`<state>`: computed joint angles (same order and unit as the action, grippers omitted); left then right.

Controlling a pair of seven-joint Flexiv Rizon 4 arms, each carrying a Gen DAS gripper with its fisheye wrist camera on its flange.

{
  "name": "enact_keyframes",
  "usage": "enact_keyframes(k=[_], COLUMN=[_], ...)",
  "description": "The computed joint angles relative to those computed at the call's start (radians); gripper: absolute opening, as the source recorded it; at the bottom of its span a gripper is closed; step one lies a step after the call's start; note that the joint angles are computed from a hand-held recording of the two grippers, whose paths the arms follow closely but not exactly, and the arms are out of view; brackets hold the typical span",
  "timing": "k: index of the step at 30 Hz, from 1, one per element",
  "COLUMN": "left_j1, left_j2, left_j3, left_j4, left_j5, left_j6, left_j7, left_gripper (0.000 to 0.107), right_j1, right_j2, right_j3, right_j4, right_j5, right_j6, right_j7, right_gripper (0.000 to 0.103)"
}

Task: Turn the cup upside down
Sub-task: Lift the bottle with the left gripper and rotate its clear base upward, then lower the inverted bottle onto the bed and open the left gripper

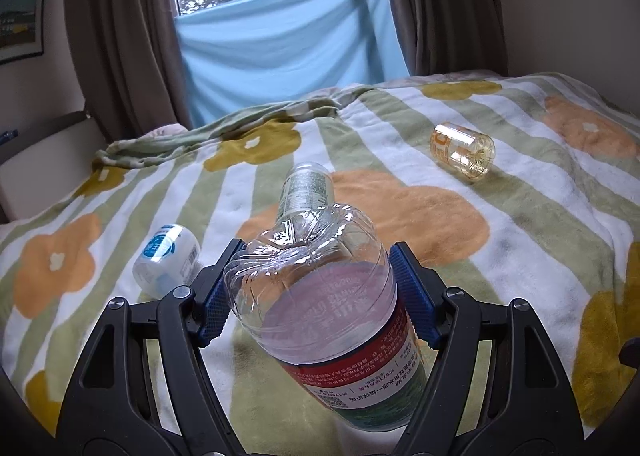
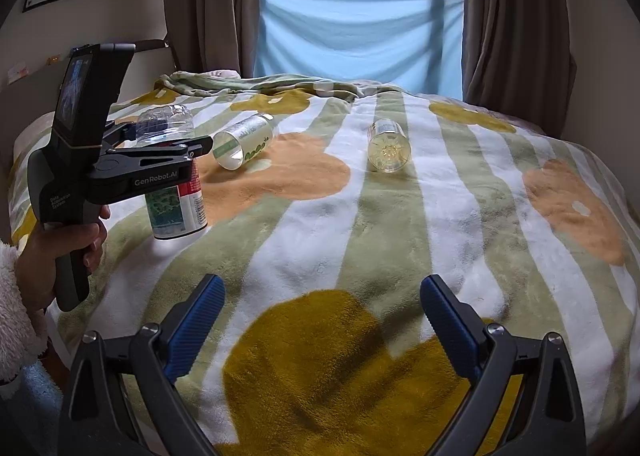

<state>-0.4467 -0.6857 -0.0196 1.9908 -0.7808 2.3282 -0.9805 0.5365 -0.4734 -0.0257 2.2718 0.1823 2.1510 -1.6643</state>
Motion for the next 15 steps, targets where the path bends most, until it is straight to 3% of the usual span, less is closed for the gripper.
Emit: enact_keyframes(k=[15], left_j1=[0.005], left_j2=[0.065], left_j3=[0.009], left_j4=[0.080], left_j5=[0.080], left_j6=[-0.120], left_j7=[-0.077], left_gripper=[0.067], right_j1=[0.008], right_j2=[0.007], right_j3=[0.000], right_j4=[0.007], right_j5=[0.017], right_j6=[0.018], right_j7=[-0.013], right_gripper=[0.098])
